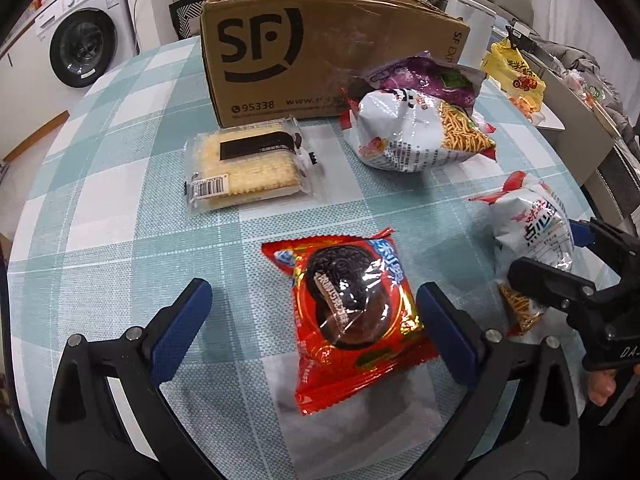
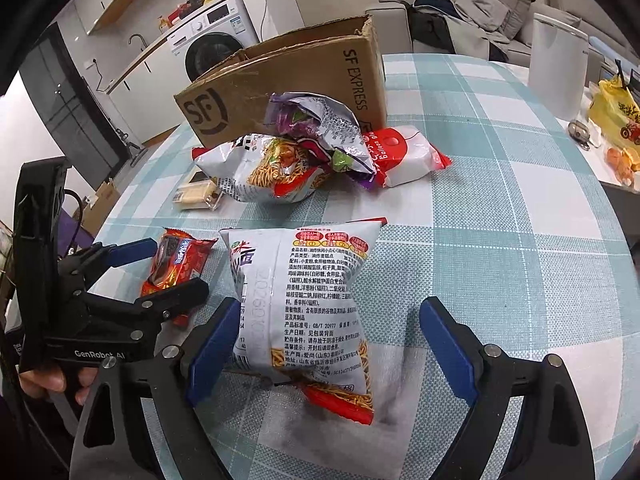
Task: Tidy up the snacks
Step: 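Grasp the red Oreo pack with the left gripper while the right grasps the white noodle bag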
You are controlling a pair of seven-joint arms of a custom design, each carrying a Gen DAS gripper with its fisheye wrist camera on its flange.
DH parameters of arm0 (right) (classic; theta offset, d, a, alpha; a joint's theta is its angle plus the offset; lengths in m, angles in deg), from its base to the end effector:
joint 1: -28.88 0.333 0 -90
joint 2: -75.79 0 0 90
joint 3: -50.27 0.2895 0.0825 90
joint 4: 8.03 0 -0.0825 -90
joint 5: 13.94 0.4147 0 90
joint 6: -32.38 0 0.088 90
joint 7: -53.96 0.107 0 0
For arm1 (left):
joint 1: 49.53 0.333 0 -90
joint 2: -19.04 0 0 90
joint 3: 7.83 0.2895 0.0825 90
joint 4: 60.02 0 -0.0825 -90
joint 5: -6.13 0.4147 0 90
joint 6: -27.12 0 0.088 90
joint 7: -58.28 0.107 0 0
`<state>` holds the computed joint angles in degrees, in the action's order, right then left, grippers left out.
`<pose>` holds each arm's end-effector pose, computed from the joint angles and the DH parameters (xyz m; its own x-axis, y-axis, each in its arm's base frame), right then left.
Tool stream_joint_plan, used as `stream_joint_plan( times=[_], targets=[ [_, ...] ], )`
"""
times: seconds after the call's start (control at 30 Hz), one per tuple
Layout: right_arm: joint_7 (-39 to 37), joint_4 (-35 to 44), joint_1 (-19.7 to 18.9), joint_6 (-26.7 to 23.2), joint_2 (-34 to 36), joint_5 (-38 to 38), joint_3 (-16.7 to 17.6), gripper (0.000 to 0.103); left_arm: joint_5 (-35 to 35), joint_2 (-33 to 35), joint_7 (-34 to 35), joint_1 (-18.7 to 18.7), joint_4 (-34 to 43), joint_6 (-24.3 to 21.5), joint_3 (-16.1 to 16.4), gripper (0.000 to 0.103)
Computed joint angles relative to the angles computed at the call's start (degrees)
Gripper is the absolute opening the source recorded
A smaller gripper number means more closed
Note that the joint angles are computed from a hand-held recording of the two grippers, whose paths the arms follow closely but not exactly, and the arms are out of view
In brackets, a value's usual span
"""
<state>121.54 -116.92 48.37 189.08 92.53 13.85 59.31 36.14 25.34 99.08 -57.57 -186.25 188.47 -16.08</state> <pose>0.6046 0.3016 0.3636 0.5049 -0.8319 -0.2303 -0.7767 -0.3215 -0.5417 0.5686 -0.1912 0.3370 0.1039 -0.9922 0.0682 -0.8400 -0.1243 -0.5282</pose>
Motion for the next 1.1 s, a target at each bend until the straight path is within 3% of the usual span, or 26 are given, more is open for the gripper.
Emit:
stream_joint_plan(
  times=[0.2, 0.3, 0.4, 0.53, 0.67, 0.77, 0.93, 1.1],
  targets=[
    [1.67, 1.16, 0.93, -1.09, 0.84, -2.47, -0.57, 0.099, 1.57, -0.71, -0.98, 0.13, -1.14, 1.26, 0.38, 0.096],
    [1.00, 2.33, -0.15, -2.79, 1.34, -0.31, 0.20, 0.102, 3.23, -1.56, -2.57, 0.23, -2.25, 2.29, 0.57, 0.088],
    [-0.47, 2.93, -1.02, -3.96, 1.51, 1.91, 0.70, 0.102, 3.92, -2.19, -3.18, 0.64, -3.18, 3.72, 0.59, 0.079],
    [-1.44, 2.24, -0.89, -2.85, 1.19, 3.13, 0.69, 0.102, 4.88, -2.87, -3.42, 0.98, -4.12, 5.19, 0.48, 0.060],
    [-0.08, 1.41, 0.10, -0.92, 0.86, 1.84, 0.09, 0.101, 1.69, -3.46, -0.55, 1.62, -5.23, 7.41, 0.03, 0.045],
    [-1.40, 1.58, -0.37, -1.27, 0.82, 2.97, 0.85, 0.092, 1.38, -3.63, -0.60, 1.72, -5.69, 8.33, 0.09, 0.045],
    [-2.28, 1.91, -0.31, -1.51, 0.94, 3.82, 1.17, 0.064, -1.23, -3.82, 1.03, 2.07, -6.41, 9.78, -0.06, 0.045],
    [-3.03, 1.54, -0.44, -0.23, 0.79, 5.65, 1.62, 0.056, -0.73, -4.48, 0.35, 2.20, -7.15, 11.18, 0.19, 0.045]
  ],
)
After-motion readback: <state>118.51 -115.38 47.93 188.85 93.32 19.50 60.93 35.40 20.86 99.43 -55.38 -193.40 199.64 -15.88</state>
